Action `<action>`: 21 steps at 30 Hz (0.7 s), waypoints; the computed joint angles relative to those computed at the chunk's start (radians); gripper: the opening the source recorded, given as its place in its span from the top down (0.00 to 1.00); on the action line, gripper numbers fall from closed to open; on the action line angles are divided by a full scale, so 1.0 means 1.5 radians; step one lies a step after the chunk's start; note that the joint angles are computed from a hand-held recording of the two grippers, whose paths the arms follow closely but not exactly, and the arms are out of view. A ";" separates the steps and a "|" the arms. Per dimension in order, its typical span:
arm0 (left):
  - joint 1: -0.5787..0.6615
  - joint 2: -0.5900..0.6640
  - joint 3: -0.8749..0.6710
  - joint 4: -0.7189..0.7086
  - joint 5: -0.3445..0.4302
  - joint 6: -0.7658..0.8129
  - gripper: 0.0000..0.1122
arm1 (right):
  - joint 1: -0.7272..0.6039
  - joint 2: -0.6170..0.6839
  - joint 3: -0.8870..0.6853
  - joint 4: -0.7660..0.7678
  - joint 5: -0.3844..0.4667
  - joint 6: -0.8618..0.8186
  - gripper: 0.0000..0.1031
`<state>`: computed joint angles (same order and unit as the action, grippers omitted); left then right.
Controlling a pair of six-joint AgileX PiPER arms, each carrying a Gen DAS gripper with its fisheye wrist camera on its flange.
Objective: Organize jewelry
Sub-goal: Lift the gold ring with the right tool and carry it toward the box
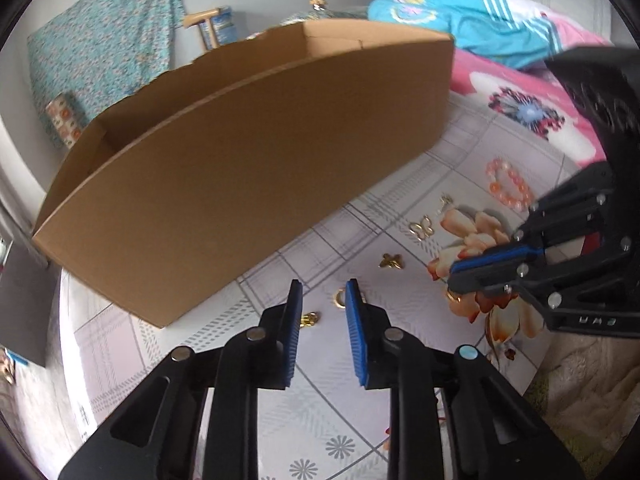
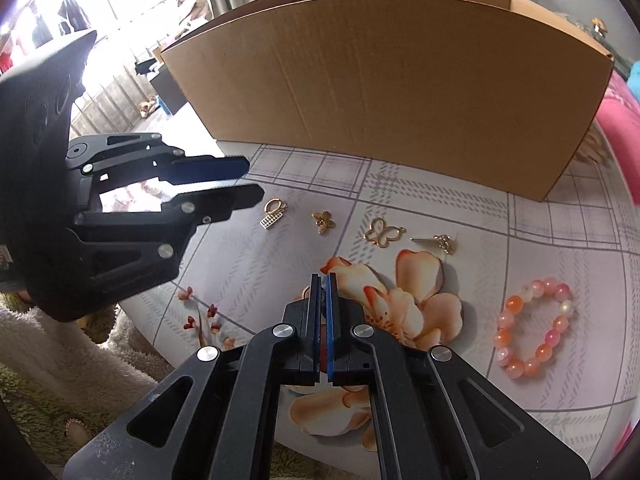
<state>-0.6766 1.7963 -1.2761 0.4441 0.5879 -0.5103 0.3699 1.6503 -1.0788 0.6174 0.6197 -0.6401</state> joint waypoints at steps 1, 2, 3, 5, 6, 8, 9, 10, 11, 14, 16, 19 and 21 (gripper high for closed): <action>0.000 0.006 -0.007 -0.012 0.005 0.015 0.83 | -0.004 -0.001 0.002 0.008 0.000 -0.006 1.00; 0.000 0.010 -0.013 -0.020 0.008 0.024 0.83 | -0.011 -0.004 0.005 0.016 0.004 -0.016 1.00; 0.002 0.013 -0.019 -0.037 0.011 0.039 0.83 | -0.014 -0.004 0.007 0.025 0.004 -0.023 1.00; 0.004 0.019 -0.029 -0.058 0.018 0.055 0.85 | -0.016 -0.003 0.006 0.032 0.004 -0.028 1.00; 0.006 0.025 -0.036 -0.067 0.024 0.060 0.86 | -0.022 -0.007 0.010 0.038 0.007 -0.036 1.00; 0.012 0.031 -0.046 -0.083 0.034 0.068 0.89 | -0.040 -0.013 0.018 0.054 0.016 -0.061 1.00; 0.017 0.031 -0.048 -0.099 0.034 0.077 0.90 | -0.046 -0.014 0.018 0.060 0.020 -0.069 1.00; 0.020 0.032 -0.051 -0.113 0.035 0.084 0.91 | -0.055 -0.014 0.018 0.066 0.027 -0.080 1.00; 0.025 0.033 -0.054 -0.126 0.036 0.092 0.91 | -0.060 -0.015 0.019 0.073 0.029 -0.088 1.00; 0.038 0.036 -0.062 -0.168 0.038 0.118 0.91 | -0.075 -0.015 0.024 0.087 0.035 -0.113 1.00; 0.046 0.039 -0.067 -0.196 0.037 0.133 0.91 | -0.083 -0.015 0.026 0.097 0.039 -0.127 1.00; 0.048 0.037 -0.063 -0.202 0.034 0.136 0.92 | -0.090 -0.018 0.030 0.103 0.042 -0.137 1.00; 0.047 0.034 -0.057 -0.197 0.030 0.131 0.92 | -0.095 -0.019 0.031 0.104 0.044 -0.141 1.00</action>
<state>-0.6058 1.8477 -1.3623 0.1479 0.6322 -0.3140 0.2274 1.6211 -1.0320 0.7737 0.6859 -0.8513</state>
